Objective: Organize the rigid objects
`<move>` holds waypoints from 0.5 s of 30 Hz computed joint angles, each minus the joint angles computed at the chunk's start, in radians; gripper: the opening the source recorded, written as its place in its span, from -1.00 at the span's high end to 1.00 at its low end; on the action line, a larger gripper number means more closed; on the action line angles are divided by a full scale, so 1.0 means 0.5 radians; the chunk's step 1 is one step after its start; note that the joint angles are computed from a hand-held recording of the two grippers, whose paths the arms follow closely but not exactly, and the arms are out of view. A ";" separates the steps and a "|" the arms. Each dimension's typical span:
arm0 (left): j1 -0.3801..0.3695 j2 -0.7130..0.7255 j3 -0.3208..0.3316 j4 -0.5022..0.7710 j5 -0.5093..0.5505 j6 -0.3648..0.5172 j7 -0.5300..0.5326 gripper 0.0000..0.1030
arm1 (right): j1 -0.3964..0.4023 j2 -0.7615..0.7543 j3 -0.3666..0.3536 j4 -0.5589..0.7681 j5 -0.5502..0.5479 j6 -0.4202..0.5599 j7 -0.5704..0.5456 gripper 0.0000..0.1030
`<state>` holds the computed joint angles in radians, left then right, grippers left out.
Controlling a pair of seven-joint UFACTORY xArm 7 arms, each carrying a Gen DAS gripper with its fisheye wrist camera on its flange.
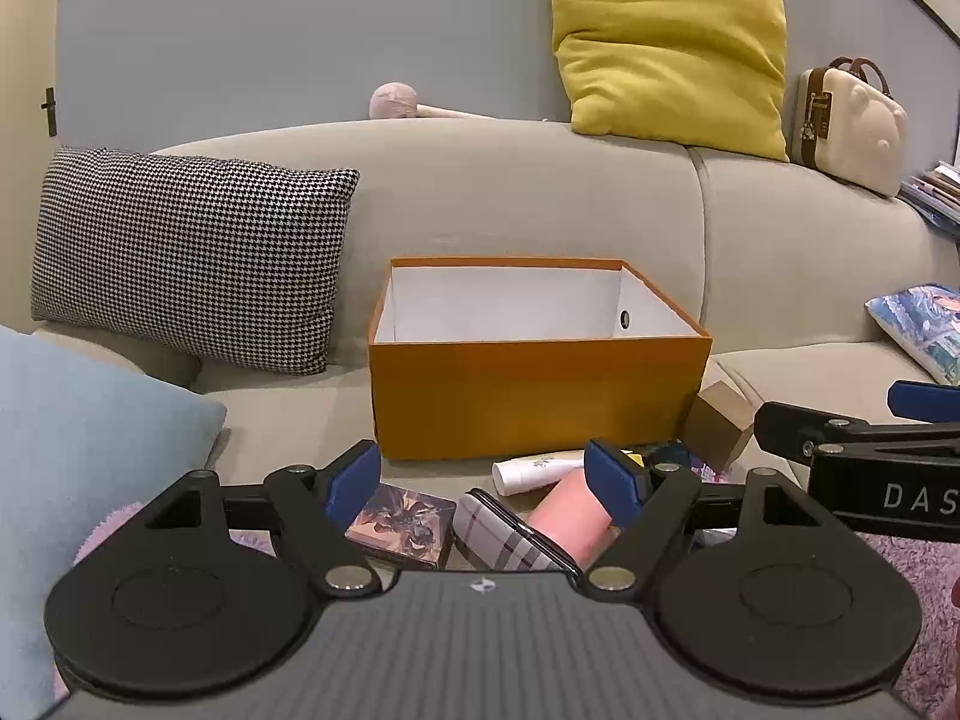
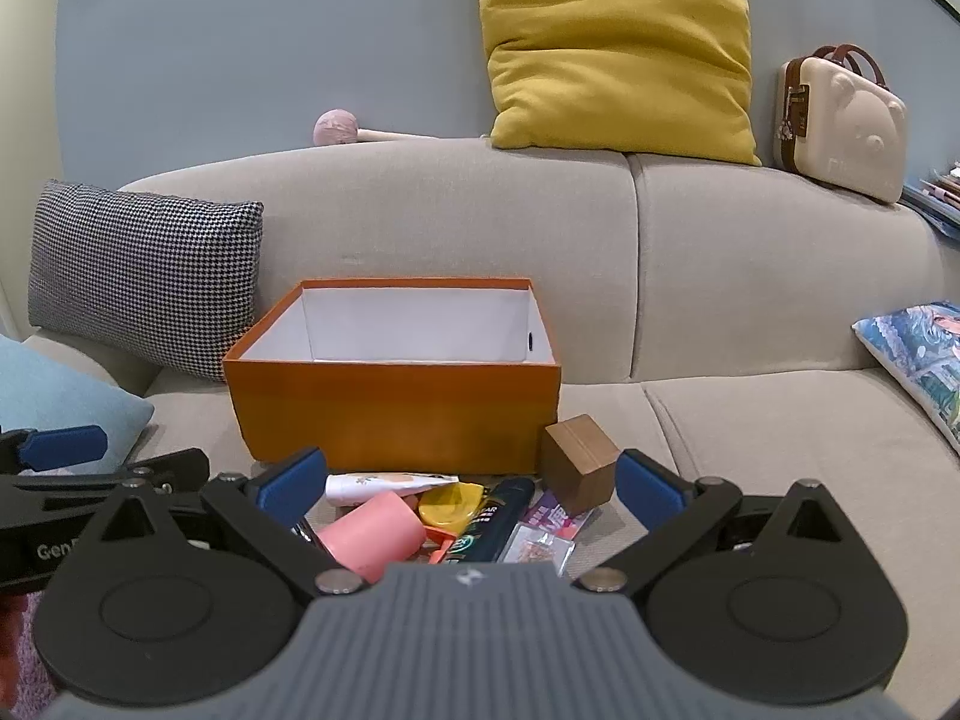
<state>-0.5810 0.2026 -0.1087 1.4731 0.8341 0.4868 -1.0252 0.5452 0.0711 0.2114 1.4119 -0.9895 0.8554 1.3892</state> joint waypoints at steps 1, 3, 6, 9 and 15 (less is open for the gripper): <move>0.000 -0.001 0.000 0.000 0.000 0.001 0.000 -0.76 | 0.001 -0.001 0.000 0.000 -0.001 0.003 0.000 -0.98; 0.001 0.001 -0.001 0.006 -0.006 0.004 0.006 -0.76 | 0.001 -0.003 0.001 -0.002 -0.001 0.004 0.000 -0.98; -0.001 -0.003 -0.001 -0.001 -0.003 0.003 -0.003 -0.76 | 0.000 -0.007 0.002 -0.010 -0.005 -0.002 0.003 -0.98; -0.002 -0.004 -0.002 -0.004 -0.005 0.005 -0.010 -0.76 | 0.001 -0.003 0.004 -0.003 -0.008 0.004 -0.004 -0.98; 0.002 -0.015 -0.006 -0.026 -0.004 0.007 -0.023 -0.76 | 0.011 0.009 0.004 0.014 -0.003 0.023 -0.021 -0.98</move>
<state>-0.5801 0.1951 -0.1116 1.4602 0.8322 0.4904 -1.0365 0.5506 0.0757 0.2136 1.4189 -0.9908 0.8669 1.3785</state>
